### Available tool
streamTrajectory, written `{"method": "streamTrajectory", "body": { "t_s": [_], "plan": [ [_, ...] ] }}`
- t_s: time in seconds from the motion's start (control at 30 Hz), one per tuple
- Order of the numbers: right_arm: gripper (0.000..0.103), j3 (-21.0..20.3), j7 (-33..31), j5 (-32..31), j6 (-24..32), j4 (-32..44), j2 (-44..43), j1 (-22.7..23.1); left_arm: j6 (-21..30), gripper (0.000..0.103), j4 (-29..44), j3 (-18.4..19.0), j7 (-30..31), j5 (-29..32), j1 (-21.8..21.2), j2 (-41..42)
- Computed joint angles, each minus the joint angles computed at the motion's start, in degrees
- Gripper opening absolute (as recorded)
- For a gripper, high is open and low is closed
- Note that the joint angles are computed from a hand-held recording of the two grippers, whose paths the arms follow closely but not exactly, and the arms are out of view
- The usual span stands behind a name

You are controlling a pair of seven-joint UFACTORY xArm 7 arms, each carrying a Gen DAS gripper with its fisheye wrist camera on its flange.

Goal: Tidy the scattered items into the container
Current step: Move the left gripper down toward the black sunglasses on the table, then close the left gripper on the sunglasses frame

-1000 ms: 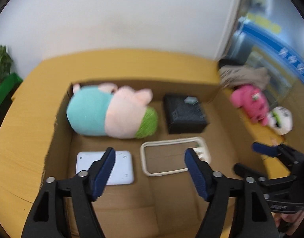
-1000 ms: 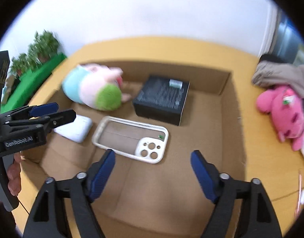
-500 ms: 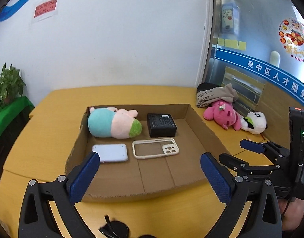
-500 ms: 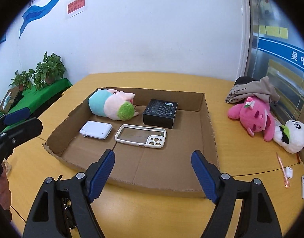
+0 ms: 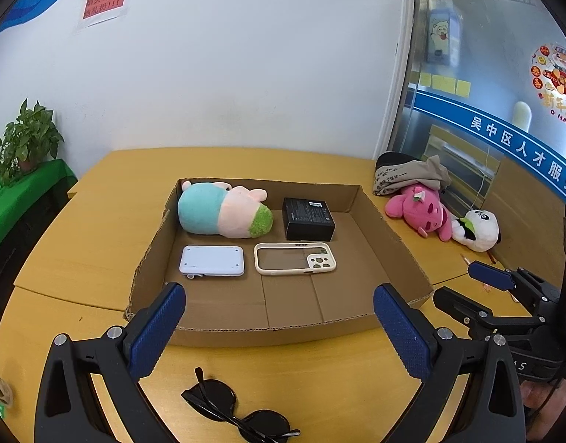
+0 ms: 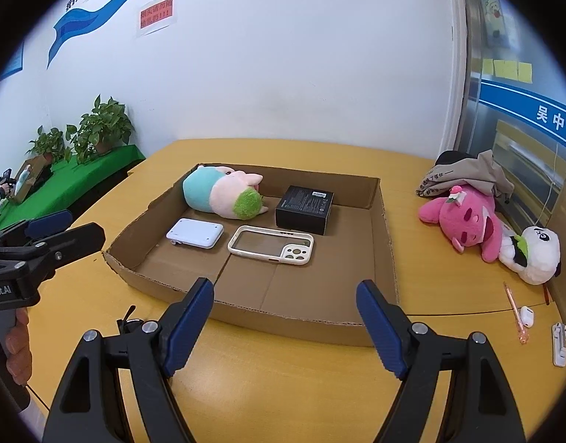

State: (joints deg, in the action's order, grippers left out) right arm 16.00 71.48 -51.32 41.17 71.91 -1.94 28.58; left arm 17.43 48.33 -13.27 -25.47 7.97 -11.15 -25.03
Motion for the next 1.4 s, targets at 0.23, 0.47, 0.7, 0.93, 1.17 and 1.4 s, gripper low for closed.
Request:
{"method": "streamTrajectory", "body": {
  "t_s": [0.23,0.47,0.7,0.93,1.17,1.4],
  "plan": [
    [0.080,-0.06,0.08,0.01,0.32,0.13,0.50,0.13,0.09,0.103,0.35,0.37,0.21,-0.42,-0.45,1.21],
    [0.080,-0.70,-1.38,2.48,-1.19,-0.11,1.54,0.39,0.36,0.103,-0.51,2.59,1.84,-2.55,-1.68,1.48],
    [0.080,-0.28,-29.77,30.30,-13.53,0.79,9.27,1.08,8.05,0.103,-3.47,6.73,4.11,-7.97,-2.04,1.77],
    [0.079,3.88,-53.30,50.35,-11.19,10.94,23.22,2.58,14.07,0.103,-4.46,10.22,8.39,-16.08,-2.69,4.76],
    [0.079,-0.82,-55.23,51.04,-8.77,16.59,29.29,8.28,15.51,0.102,-5.58,12.32,14.21,-26.69,-3.16,8.63],
    [0.077,-3.64,-53.38,47.64,-10.50,15.71,29.24,11.19,14.60,0.089,-6.82,12.47,20.63,-34.40,-3.29,9.77]
  ]
}}
